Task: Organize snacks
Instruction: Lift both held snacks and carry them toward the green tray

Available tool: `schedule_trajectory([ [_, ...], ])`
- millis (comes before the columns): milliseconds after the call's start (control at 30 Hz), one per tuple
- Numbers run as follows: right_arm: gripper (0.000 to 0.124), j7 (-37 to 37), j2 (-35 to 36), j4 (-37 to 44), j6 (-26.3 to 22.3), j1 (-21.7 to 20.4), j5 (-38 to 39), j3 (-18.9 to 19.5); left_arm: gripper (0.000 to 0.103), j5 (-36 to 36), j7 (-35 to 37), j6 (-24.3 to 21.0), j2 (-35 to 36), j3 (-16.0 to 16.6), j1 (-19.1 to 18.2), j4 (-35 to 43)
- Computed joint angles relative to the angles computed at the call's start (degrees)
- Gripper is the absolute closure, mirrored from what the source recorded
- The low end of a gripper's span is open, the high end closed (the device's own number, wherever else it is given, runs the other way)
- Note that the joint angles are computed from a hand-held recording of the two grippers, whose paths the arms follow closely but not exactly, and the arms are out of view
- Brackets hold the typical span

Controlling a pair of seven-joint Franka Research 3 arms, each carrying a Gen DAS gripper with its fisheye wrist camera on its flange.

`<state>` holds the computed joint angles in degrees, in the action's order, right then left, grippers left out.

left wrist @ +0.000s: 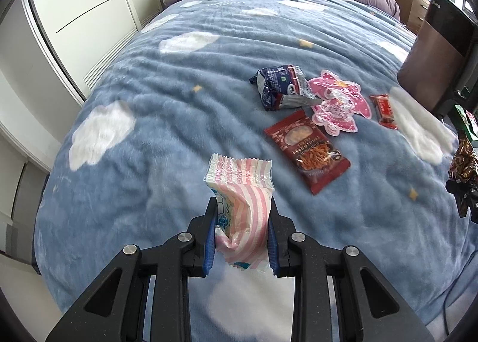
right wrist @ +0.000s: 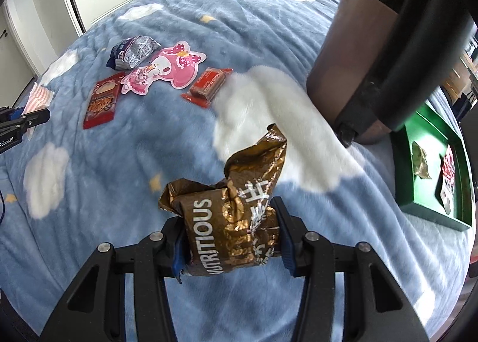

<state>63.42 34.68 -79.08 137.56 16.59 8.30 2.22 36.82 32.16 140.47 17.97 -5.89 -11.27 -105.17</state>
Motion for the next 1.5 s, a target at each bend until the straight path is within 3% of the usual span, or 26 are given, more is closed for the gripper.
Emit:
schedule_trajectory([
  [833,0.059,-2.53,-17.89,-23.75,11.36,-5.28,8.6,0.39,0.079,5.83,-5.21,-2.17,-6.72,-3.17,-3.2,-4.94],
  [1500,0.059,-4.48,-23.96,-31.51,16.65,-9.75,15.04,-1.32,0.079,3.42,0.66,-5.29,3.09,-4.61,-10.81,9.95],
])
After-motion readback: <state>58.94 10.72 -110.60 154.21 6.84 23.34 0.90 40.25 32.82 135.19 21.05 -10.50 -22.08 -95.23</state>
